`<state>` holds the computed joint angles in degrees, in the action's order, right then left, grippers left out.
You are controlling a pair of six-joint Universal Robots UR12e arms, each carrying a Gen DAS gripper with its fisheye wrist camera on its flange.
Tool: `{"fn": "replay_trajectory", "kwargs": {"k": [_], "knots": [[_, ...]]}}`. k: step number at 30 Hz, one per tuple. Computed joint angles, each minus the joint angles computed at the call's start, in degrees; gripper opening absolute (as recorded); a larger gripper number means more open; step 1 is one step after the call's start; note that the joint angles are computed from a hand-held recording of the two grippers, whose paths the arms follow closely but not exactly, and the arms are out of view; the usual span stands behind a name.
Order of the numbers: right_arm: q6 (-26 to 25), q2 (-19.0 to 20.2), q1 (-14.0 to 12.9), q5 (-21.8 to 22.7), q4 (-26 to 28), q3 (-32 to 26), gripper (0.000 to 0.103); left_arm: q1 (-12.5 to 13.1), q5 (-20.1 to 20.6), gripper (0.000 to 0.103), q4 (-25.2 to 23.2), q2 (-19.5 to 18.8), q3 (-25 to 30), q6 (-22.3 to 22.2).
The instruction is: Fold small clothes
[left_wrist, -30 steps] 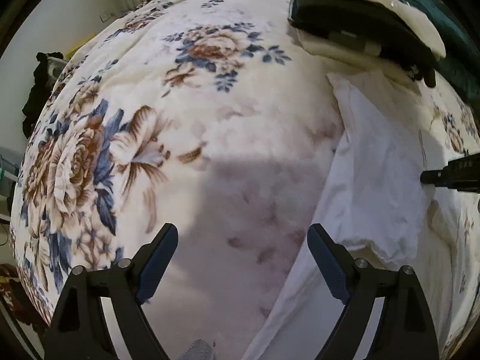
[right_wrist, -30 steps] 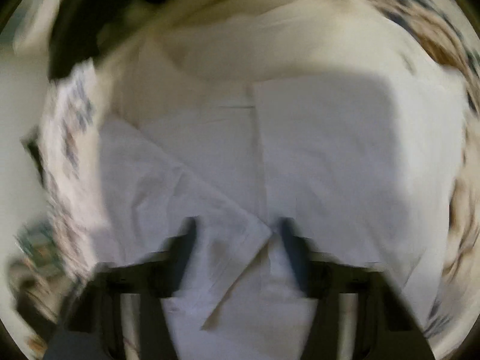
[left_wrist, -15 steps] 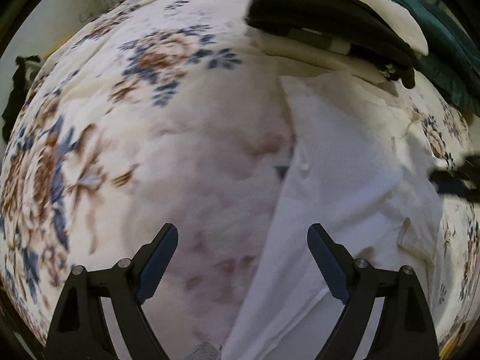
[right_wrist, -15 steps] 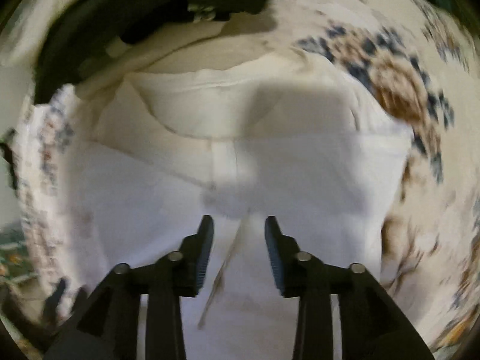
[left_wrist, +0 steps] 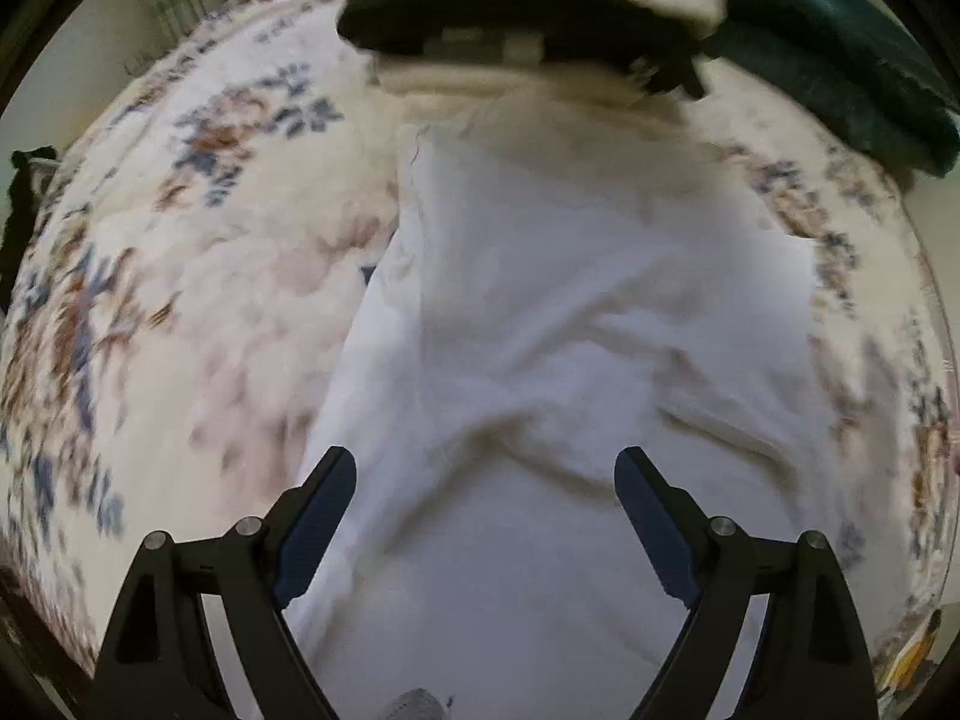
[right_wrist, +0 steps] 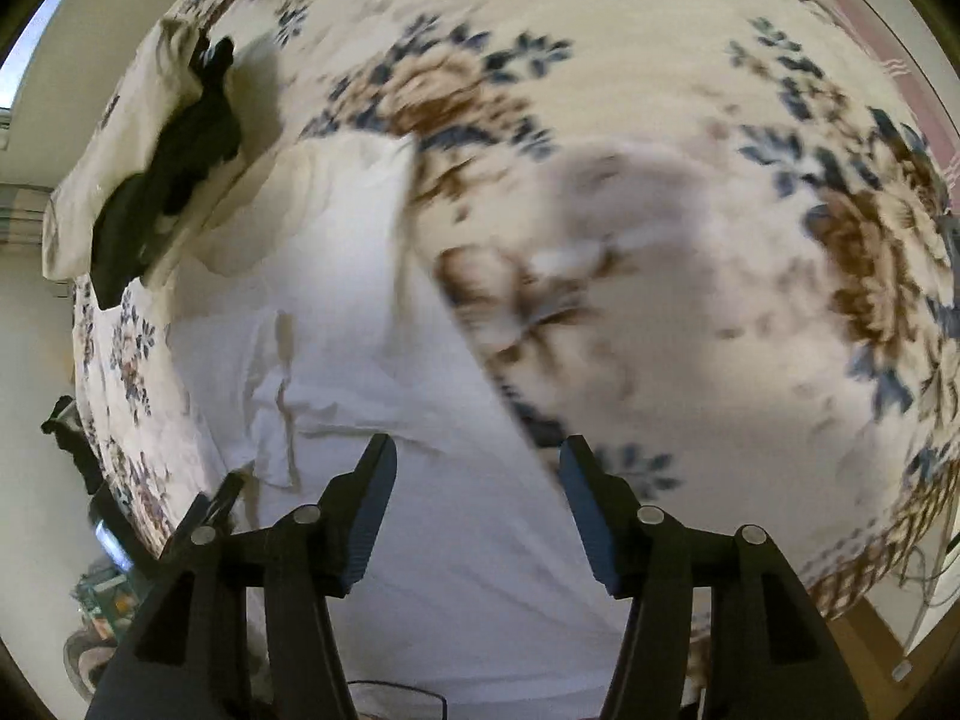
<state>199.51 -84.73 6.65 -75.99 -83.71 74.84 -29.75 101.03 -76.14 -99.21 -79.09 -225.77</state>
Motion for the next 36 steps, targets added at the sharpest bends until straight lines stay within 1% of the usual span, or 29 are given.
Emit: {"fn": "replay_trajectory", "kwargs": {"k": [2,3,4,5,6,7,8,9,10,12,13,15,17,18,19,20,21,22,23,24,25,26,27,29,30,33,36], "knots": [[-4.3,-0.1,-2.3,2.5,1.4,0.1,0.059,-2.5,0.7,0.088,-3.1,-0.4,2.4,-2.9],[-7.2,0.0,-3.4,4.0,2.4,0.0,0.059,-4.6,0.4,0.088,-6.7,-1.2,4.8,-5.3],[-9.8,0.1,-4.5,4.6,3.3,-0.2,0.059,-5.8,0.1,0.088,-9.4,-2.1,6.6,-7.0],[-11.9,0.2,-5.2,4.7,4.4,-0.5,0.059,-7.1,-1.2,0.088,-12.5,-3.4,9.0,-9.3],[-14.7,0.4,-6.3,4.9,6.1,-1.0,0.059,-8.9,-4.4,0.088,-13.8,-4.4,10.7,-12.7],[-17.0,0.6,-7.0,5.2,7.4,-1.5,0.059,-9.9,-6.2,0.088,-14.0,-5.3,11.9,-14.3],[-18.9,0.8,-7.4,5.1,8.5,-1.9,0.059,-11.6,-9.2,0.088,-14.1,-6.7,13.4,-16.5],[-21.2,0.9,-7.9,4.9,9.6,-2.3,0.059,-12.8,-12.2,0.088,-14.6,-8.2,14.8,-17.8],[-24.1,0.8,-8.8,4.9,10.5,-2.5,0.059,-13.5,-14.2,0.088,-14.9,-9.3,15.9,-18.4],[-28.2,0.5,-10.2,3.7,11.8,-2.4,0.059,-15.6,-17.7,0.088,-15.0,-12.2,18.4,-20.5],[-29.1,0.5,-10.6,3.5,12.1,-2.2,0.059,-16.5,-20.0,0.088,-14.6,-13.7,19.6,-21.7],[-30.1,0.4,-12.0,2.1,13.4,-1.5,0.059,-17.4,-22.1,0.088,-12.6,-15.5,20.3,-23.9],[-30.4,0.2,-13.0,1.7,13.8,-0.6,0.059,-17.8,-24.3,0.088,-10.0,-16.6,19.8,-26.7],[-30.7,0.2,-13.4,1.2,14.0,-0.1,0.059,-17.9,-25.7,0.082,-8.9,-17.0,19.2,-27.7],[-31.1,0.1,-13.7,0.9,14.0,0.3,0.059,-18.1,-26.2,0.073,-8.6,-17.4,18.9,-28.3],[-31.5,0.2,-13.8,0.5,13.9,0.6,0.059,-18.5,-25.5,0.047,-10.4,-17.9,19.7,-28.5],[-31.6,0.3,-13.8,0.1,13.8,0.7,0.059,-18.8,-23.8,0.018,-13.0,-18.3,20.9,-28.5],[-31.6,0.4,-13.8,-0.2,13.8,0.9,0.059,-19.1,-21.7,0.007,-13.3,-17.8,20.6,-29.4],[-31.9,0.7,-13.7,0.0,14.1,0.9,0.059,-19.2,-20.7,0.002,-12.0,-17.0,19.6,-30.3],[-32.1,1.0,-13.6,0.3,14.4,0.7,0.059,-19.3,-19.2,0.002,-9.1,-15.5,17.6,-31.9],[-32.3,1.4,-13.3,0.7,14.6,0.4,0.059,-19.6,-17.0,0.002,-8.2,-14.4,17.0,-32.7],[-32.6,2.1,-12.9,1.4,14.6,-0.1,0.059,-19.9,-15.1,0.002,-8.3,-13.8,17.0,-32.6],[-32.7,2.6,-12.5,1.9,14.6,-0.6,0.059,-20.0,-14.0,0.002,-8.2,-13.1,16.9,-32.5],[-32.6,4.4,-11.2,3.6,13.9,-2.1,0.059,-20.2,-13.2,0.002,-8.3,-12.1,16.7,-33.3],[-32.4,5.0,-10.8,4.4,13.8,-2.5,0.059,-20.4,-12.3,0.002,-9.5,-11.8,17.3,-33.4],[-31.3,8.7,-8.7,7.9,13.0,-5.8,0.059,-20.6,-11.8,0.002,-9.3,-10.2,16.4,-34.7],[-29.7,12.2,-7.0,11.4,12.4,-9.0,0.059,-20.5,-10.7,0.002,-8.9,-9.6,16.5,-35.8]]}}
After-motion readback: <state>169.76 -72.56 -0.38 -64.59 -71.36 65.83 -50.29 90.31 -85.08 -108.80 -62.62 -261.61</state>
